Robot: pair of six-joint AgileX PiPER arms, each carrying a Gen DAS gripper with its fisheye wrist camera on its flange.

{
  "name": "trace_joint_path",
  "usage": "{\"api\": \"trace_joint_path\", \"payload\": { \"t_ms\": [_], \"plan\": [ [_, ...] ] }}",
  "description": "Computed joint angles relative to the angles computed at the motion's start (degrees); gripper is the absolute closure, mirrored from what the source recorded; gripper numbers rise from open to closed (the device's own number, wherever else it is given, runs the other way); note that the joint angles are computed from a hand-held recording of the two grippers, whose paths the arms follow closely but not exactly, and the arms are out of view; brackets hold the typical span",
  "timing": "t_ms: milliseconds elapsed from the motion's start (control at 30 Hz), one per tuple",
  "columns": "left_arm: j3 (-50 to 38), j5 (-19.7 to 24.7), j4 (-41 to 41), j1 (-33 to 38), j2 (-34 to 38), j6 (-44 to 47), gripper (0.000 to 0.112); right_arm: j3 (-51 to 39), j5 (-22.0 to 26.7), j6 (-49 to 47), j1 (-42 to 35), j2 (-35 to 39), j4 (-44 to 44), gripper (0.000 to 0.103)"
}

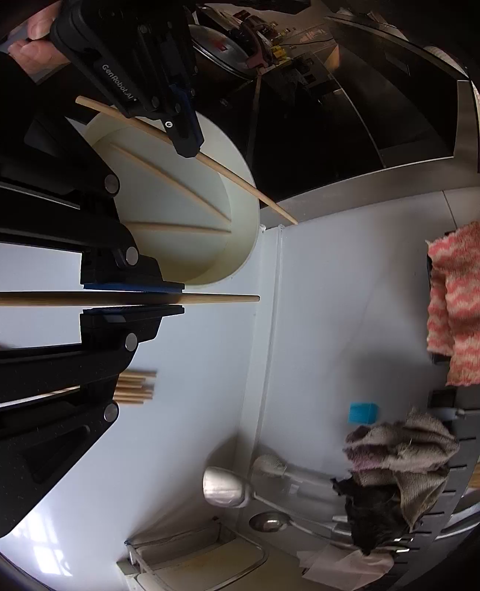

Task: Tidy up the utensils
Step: 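Carry both held chopsticks over the white basin, then open both tools to release the chopsticks into the basin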

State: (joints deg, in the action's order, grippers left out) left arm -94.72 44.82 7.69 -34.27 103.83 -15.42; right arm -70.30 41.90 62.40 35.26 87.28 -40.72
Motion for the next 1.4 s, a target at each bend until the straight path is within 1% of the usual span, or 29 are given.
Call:
{"api": "trace_joint_path", "payload": {
  "t_ms": [100, 233, 333, 500, 633, 967, 1233, 1300, 1333, 1367, 1400],
  "plan": [
    [0.73, 0.02, -2.3, 3.81, 0.25, 3.25, 0.105, -6.91, -0.23, -3.55, 0.3, 5.89, 3.04, 0.097],
    [1.41, -0.06, -4.87, 7.98, 1.05, 7.1, 0.105, -16.07, 0.72, -8.23, 0.78, 13.56, 6.59, 0.097],
    [1.77, -0.31, -6.03, 9.87, 1.95, 9.12, 0.105, -21.35, 1.06, -10.54, 0.79, 18.1, 9.51, 0.097],
    [1.07, 0.5, -8.65, 12.06, 4.31, 12.63, 0.105, -29.78, 3.54, -14.1, 0.75, 25.45, 14.8, 0.097],
    [-0.2, 1.53, -10.77, 13.08, 6.44, 15.05, 0.105, -31.78, 4.95, -14.72, 0.67, 28.36, 17.04, 0.097],
    [-6.27, 5.64, -12.77, 13.96, 13.55, 17.55, 0.105, -31.47, 5.49, -16.57, -0.99, 30.68, 21.72, 0.097],
    [-8.9, 7.51, -13.18, 14.32, 16.07, 17.87, 0.105, -32.01, 5.81, -17.77, -2.02, 32.6, 25.13, 0.097],
    [-9.24, 7.97, -13.06, 14.37, 16.25, 17.66, 0.105, -31.62, 6.08, -17.1, -1.87, 32.23, 24.87, 0.097],
    [-9.08, 8.09, -13.23, 14.73, 16.0, 17.78, 0.101, -31.35, 5.98, -16.31, -1.76, 31.95, 24.3, 0.097],
    [-8.74, 8.01, -13.36, 14.91, 15.65, 17.57, 0.089, -30.77, 5.87, -15.5, -1.63, 31.38, 23.73, 0.094],
    [-8.62, 7.71, -13.44, 14.98, 15.4, 17.25, 0.082, -29.96, 5.49, -14.62, -1.45, 30.65, 22.92, 0.089]
  ]
}}
